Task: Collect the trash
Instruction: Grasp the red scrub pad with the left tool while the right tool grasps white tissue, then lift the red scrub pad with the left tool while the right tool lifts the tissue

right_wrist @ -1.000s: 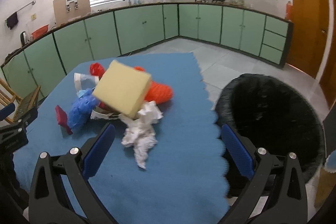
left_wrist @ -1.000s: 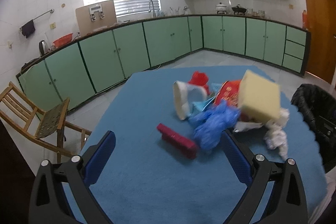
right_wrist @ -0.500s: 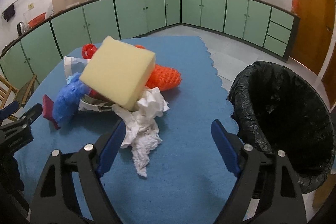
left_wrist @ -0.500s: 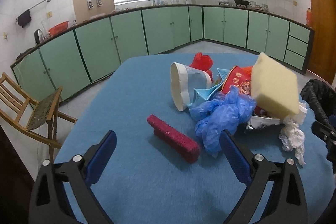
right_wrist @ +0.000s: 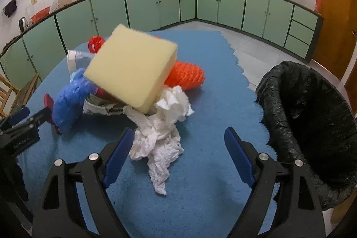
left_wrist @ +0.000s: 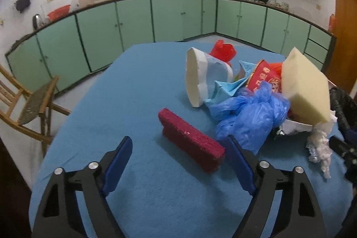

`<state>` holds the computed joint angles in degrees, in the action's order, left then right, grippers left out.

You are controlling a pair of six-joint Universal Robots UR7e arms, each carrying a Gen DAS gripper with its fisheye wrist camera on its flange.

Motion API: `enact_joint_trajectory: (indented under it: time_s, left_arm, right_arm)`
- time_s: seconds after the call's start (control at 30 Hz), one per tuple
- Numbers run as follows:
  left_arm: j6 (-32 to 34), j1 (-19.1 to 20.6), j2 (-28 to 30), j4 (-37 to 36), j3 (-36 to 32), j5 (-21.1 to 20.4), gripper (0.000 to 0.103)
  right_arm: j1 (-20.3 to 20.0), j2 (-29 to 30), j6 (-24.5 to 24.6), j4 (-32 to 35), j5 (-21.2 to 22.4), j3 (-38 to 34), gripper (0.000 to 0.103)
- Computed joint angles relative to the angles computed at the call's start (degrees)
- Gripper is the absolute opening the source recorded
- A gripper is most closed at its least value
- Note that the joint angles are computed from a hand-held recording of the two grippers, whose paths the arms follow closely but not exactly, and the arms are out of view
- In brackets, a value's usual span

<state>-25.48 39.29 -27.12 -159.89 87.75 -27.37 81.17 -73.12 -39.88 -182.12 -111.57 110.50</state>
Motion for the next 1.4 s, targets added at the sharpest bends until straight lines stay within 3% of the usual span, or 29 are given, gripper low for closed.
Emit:
enact_joint_trajectory:
  time_s: [0.17, 0.27, 0.33, 0.4, 0.8, 1.1, 1.13, 1.17, 1.23, 1.33, 1.4]
  left_arm:
    - [4.31, 1.21, -0.31, -5.1, 0.17, -7.34, 0.053]
    - [5.56, 1.52, -0.69, -7.34, 0.86, -9.98, 0.042]
    - [6.67, 1.73, -0.74, -8.42, 0.92, -11.5, 0.032]
    - [6.81, 1.58, -0.74, -8.11, 0.82, -11.64, 0.029]
    - [3.0, -0.03, -3.45, -5.2, 3.81, -11.6, 0.012]
    - [1.45, -0.11, -3.67, -2.82, 4.1, -12.02, 0.015]
    - [1.16, -0.01, -3.51, -2.36, 3.74, -11.98, 0.02]
    - [0.49, 0.05, -3.3, -1.4, 3.25, -11.54, 0.04]
    - [-1.57, 0.15, -2.72, 0.67, 2.09, -10.26, 0.064]
    - [-1.23, 0.59, -1.94, 0.9, 1.1, -10.17, 0.062]
    - [-0.39, 0.9, -1.4, 0.55, 0.57, -10.05, 0.05]
  right_arm:
    - [-0.3, 0.7, 0.16, 1.6, -1.15, -0.08, 0.076]
    - [-1.37, -0.69, 1.51, 7.68, 2.37, -0.32, 0.05]
    - [-2.48, -2.3, 2.83, 13.96, 6.98, -0.92, 0.019]
    - [-2.46, -3.07, 2.77, 14.73, 8.05, -0.62, 0.012]
    - [-1.55, -9.25, -0.13, 13.31, 12.32, 2.76, 0.01]
    - [-1.82, -9.89, 0.14, 12.84, 10.93, 2.78, 0.01]
    - [-1.81, -9.74, 0.32, 12.94, 10.71, 2.79, 0.01]
    - [-1.85, -9.79, 0.39, 13.15, 10.68, 2.82, 0.01]
    - [-1.92, -9.64, 0.23, 13.22, 10.52, 2.8, 0.01]
    - [-1.91, -9.67, 0.32, 13.19, 10.5, 2.86, 0.01]
    - [-1.95, -9.57, 0.27, 13.13, 10.49, 2.7, 0.01]
